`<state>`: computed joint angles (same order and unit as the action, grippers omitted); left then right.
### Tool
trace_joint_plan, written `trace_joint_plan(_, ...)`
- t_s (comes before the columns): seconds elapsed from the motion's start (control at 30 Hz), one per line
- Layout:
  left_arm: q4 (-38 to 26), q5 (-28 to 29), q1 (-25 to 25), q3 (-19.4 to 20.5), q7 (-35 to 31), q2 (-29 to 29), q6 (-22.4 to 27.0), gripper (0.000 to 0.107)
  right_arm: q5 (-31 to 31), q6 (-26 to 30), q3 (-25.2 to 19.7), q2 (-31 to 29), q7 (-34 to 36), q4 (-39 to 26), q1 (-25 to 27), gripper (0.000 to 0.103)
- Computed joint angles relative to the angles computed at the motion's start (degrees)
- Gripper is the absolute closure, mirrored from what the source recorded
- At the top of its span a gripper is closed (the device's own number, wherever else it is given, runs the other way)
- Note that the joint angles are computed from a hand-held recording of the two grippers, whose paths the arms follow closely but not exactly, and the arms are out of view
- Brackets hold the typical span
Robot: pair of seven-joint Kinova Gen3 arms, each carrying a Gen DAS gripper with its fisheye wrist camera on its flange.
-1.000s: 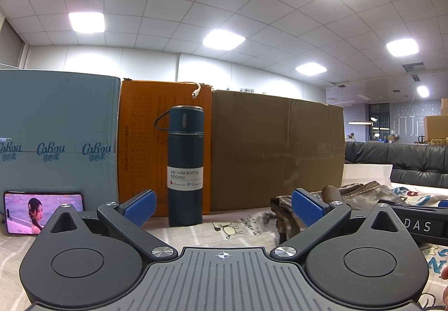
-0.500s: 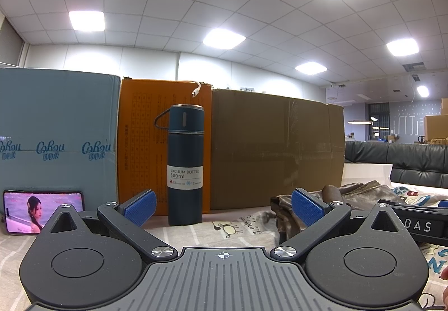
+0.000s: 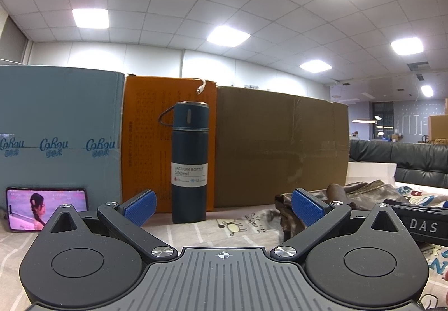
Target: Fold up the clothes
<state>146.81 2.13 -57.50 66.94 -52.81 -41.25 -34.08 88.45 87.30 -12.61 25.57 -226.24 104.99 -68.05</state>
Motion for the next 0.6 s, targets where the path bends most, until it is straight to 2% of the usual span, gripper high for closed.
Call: trace_joint_plan(0.6,-0.89,0.95,-0.21,0.10,0.03,-0.27,2.42,0.004,-0.77,1.92,0.76,1.25,1.50,-1.54,-0.91,0.000)
